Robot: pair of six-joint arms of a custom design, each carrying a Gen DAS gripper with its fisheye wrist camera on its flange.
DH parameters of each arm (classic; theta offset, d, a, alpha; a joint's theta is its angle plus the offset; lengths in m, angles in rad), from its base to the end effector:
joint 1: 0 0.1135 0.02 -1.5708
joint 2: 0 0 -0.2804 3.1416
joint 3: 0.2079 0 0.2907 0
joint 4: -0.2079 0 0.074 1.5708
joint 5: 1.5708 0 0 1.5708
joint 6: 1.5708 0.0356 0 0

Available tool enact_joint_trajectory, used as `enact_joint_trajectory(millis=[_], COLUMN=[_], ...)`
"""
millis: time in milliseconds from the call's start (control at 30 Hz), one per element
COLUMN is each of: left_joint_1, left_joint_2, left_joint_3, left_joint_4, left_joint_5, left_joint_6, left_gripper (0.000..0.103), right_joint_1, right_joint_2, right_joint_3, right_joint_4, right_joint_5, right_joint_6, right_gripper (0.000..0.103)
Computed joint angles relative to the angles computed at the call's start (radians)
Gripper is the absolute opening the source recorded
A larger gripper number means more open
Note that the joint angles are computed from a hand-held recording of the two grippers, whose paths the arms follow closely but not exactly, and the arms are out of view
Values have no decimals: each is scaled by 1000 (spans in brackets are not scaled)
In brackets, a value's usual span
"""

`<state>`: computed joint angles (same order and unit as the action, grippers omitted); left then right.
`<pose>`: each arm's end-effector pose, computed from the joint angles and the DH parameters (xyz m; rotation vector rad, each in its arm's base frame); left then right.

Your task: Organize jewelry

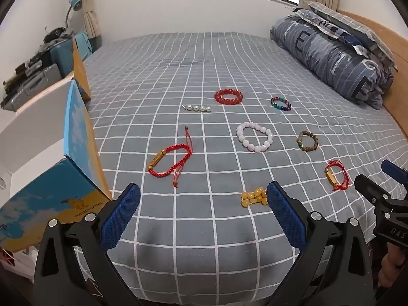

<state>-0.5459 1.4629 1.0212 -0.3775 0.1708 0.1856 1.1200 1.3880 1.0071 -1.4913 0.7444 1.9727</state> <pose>0.2935 -0.1854 0.2452 0.9364 2.2177 -0.3727 0.1200 0.1926 0.2435 0.8553 2.2241 -0.3838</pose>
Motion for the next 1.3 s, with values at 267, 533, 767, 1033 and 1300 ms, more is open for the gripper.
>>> enact_joint_trajectory(millis=[267, 533, 767, 1033, 1300], left_joint_1=[-5, -7, -3, -7, -11], left_joint_2=[6, -21, -28, -36, -44], left_joint_3=[8, -26, -28, -35, -45], left_joint_4=[9, 29, 23, 20, 21], left_joint_5=[-11, -15, -3, -1, 0], left_joint_6=[-4, 3, 0, 0, -3], left_gripper=[97, 98, 97, 98, 98], right_joint_1=[7, 14, 13, 14, 11], right_joint_2=[2, 6, 4, 9, 14], right_joint_3=[-6, -7, -5, 0, 4], right_joint_4=[-2, -10, -9, -5, -4], right_joint_5=[14, 10, 11, 10, 8], right_joint_6=[22, 35, 33, 26, 20], right_gripper=[94, 93, 93, 93, 93])
